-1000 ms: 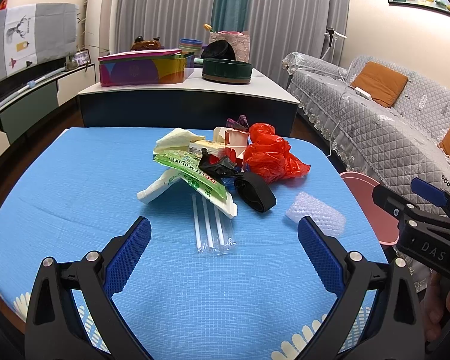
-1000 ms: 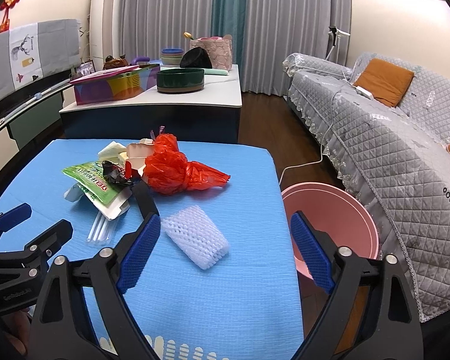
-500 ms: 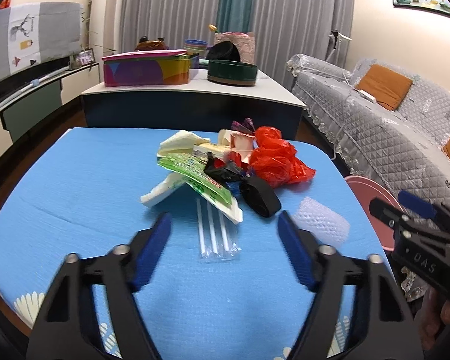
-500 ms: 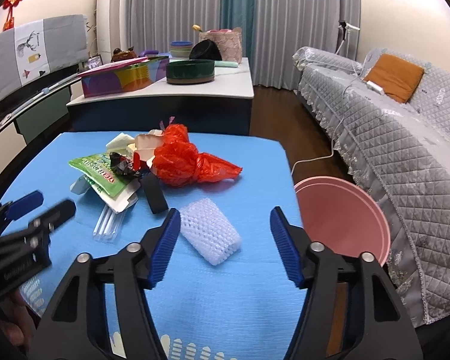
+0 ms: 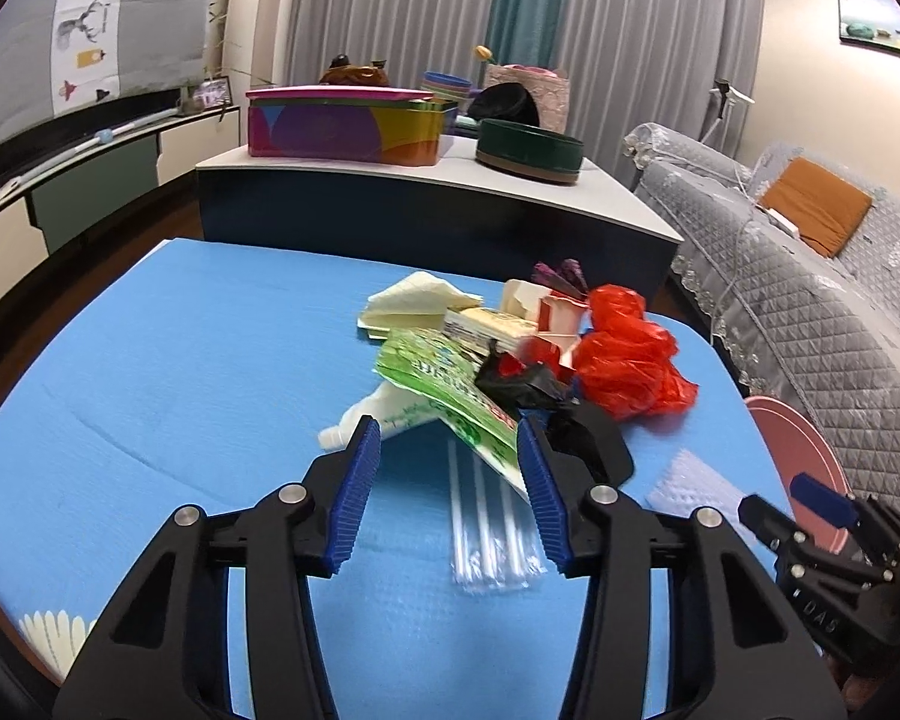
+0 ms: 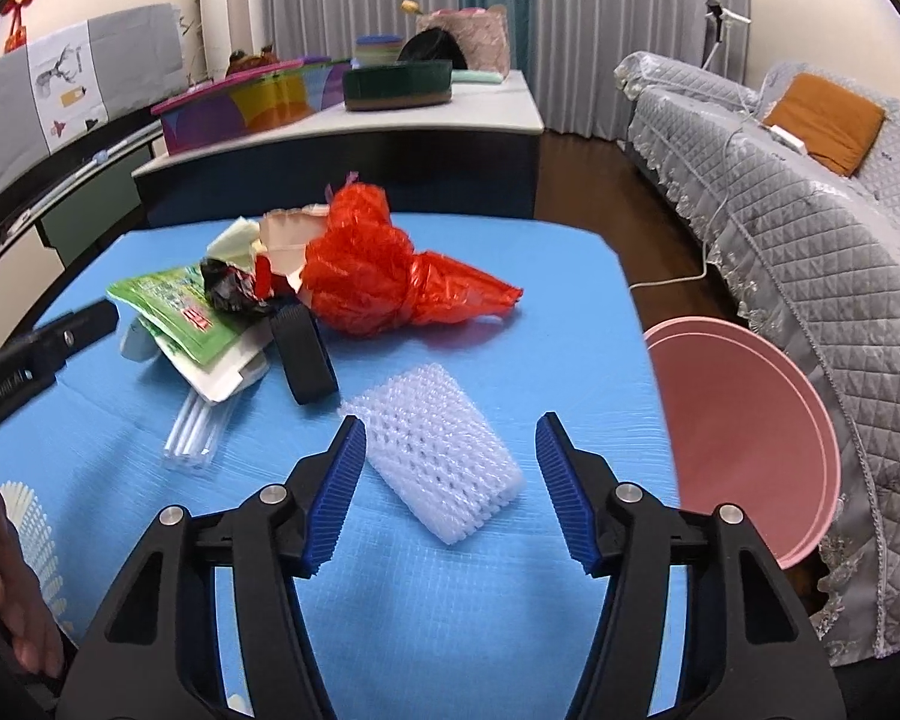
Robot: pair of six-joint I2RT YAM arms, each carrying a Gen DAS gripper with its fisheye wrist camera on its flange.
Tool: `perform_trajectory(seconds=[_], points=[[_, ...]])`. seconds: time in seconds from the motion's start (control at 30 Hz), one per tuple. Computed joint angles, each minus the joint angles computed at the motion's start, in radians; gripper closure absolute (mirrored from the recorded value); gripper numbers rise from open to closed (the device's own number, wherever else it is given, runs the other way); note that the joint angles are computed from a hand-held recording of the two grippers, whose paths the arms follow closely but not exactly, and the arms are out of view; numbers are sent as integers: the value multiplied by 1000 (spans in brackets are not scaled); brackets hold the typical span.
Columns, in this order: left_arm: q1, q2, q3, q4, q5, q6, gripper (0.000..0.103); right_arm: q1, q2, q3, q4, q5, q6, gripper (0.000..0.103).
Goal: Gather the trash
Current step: 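Grasp the white foam net with the right gripper while the left grasps the green packet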
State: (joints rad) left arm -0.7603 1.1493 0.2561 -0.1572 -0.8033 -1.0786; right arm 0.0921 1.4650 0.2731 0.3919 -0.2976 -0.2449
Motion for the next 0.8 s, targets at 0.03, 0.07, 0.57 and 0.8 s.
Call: perform_trajectory(seconds=[0.03, 0.07, 0.57, 0.8], points=[[19, 3, -3, 16, 9, 14, 56, 8, 22, 6, 11, 7, 0, 44], [42, 1, -10, 35, 20, 29, 56, 16, 48, 16, 18, 13, -1, 44], [267, 63, -51, 280, 198, 208, 74, 77, 245, 97, 60, 68, -26, 50], [240, 55, -38, 275, 184, 221, 89, 86, 234, 96, 47, 34, -49, 84]])
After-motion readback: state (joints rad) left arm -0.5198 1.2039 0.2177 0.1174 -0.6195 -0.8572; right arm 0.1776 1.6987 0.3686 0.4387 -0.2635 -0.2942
